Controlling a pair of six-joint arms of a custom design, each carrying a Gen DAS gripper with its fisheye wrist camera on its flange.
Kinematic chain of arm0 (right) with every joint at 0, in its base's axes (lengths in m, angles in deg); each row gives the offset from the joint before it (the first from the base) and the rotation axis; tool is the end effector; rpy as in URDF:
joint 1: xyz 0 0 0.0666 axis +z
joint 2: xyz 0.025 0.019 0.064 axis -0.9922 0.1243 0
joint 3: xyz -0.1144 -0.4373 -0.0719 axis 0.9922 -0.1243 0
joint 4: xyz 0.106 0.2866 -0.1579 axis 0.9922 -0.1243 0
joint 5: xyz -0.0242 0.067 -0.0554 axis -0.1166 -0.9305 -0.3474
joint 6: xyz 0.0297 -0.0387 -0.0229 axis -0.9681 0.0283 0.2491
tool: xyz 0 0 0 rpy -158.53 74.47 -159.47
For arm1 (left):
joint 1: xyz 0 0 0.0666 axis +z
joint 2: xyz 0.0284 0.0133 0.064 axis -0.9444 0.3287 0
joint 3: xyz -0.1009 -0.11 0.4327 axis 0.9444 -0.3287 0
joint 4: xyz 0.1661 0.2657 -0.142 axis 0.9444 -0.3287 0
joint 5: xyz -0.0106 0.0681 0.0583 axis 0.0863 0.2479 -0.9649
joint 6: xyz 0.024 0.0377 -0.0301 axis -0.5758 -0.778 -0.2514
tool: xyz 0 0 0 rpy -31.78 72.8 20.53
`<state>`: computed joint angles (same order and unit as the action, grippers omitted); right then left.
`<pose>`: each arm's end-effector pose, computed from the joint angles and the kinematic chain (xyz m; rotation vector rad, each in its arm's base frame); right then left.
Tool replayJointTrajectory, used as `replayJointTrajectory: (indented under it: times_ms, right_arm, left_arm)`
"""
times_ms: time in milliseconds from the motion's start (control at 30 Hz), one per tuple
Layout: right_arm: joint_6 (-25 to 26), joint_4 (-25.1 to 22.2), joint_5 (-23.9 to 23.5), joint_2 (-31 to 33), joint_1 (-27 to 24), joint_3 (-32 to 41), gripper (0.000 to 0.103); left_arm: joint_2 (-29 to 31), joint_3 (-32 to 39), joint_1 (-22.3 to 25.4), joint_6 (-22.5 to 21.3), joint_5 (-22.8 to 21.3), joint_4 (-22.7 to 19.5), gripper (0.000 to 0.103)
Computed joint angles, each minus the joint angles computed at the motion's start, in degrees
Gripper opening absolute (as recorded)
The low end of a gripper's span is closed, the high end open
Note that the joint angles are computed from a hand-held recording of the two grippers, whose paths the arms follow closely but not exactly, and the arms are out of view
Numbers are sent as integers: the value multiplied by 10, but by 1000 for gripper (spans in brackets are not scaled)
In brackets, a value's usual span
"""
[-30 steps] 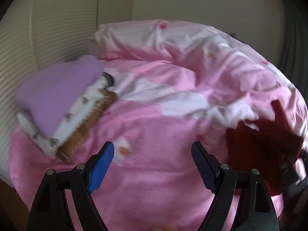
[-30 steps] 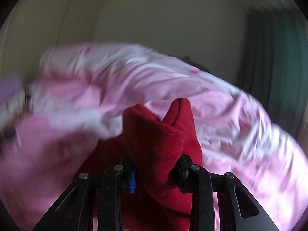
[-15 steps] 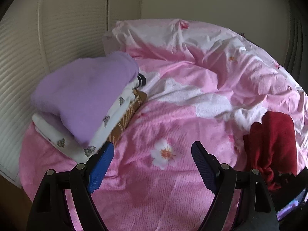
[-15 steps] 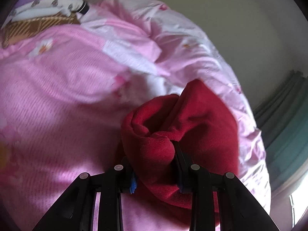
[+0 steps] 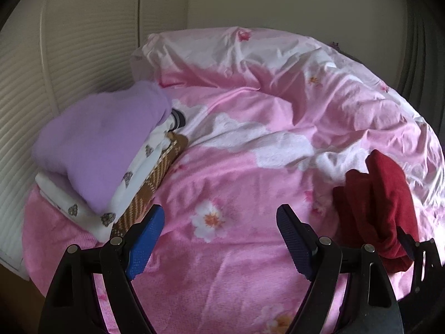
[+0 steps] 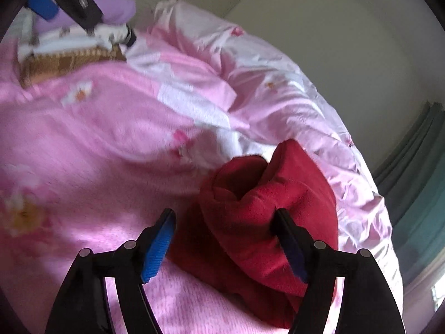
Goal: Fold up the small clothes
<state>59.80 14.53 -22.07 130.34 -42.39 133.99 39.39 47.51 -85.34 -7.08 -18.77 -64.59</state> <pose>0.4930 0.3829 0.3051 -0.3267 2.1182 -0.6914 0.5765 -0.1486 0.3822 0.1391 2.2906 -0.1512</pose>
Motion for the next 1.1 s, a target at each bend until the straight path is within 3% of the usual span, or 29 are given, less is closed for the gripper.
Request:
replayJointTrajectory:
  times_ms: [133, 333, 533, 667, 800, 900, 967, 1033, 1100]
  right_arm:
    - [-3, 52, -17, -39, 6, -40, 73]
    - [-59, 143, -21, -135, 3, -142, 73]
    - [-183, 110, -84, -214, -66, -214, 73]
    - [-217, 115, -122, -233, -121, -244, 73]
    - [-228, 139, -155, -237, -152, -263, 73]
    - [-225, 161, -169, -232, -166, -268, 73]
    - [-228, 171, -179, -229, -173, -271, 73]
    - [-231, 181, -193, -226, -183, -275, 73]
    - [-236, 188, -201, -223, -188, -279, 73]
  left_arm:
    - [-5, 14, -12, -2, 10, -8, 82]
    - [8, 75, -55, -16, 51, -39, 82]
    - [57, 179, -124, -66, 79, -94, 82]
    - [125, 286, -154, -84, 86, -170, 78]
    - [211, 421, -163, -80, 94, -277, 71]
    - [264, 509, -159, -66, 144, -353, 67]
    - [288, 548, -157, -64, 155, -387, 60]
    - [314, 595, -154, -64, 177, -431, 39]
    - [324, 608, -152, -68, 191, -447, 32]
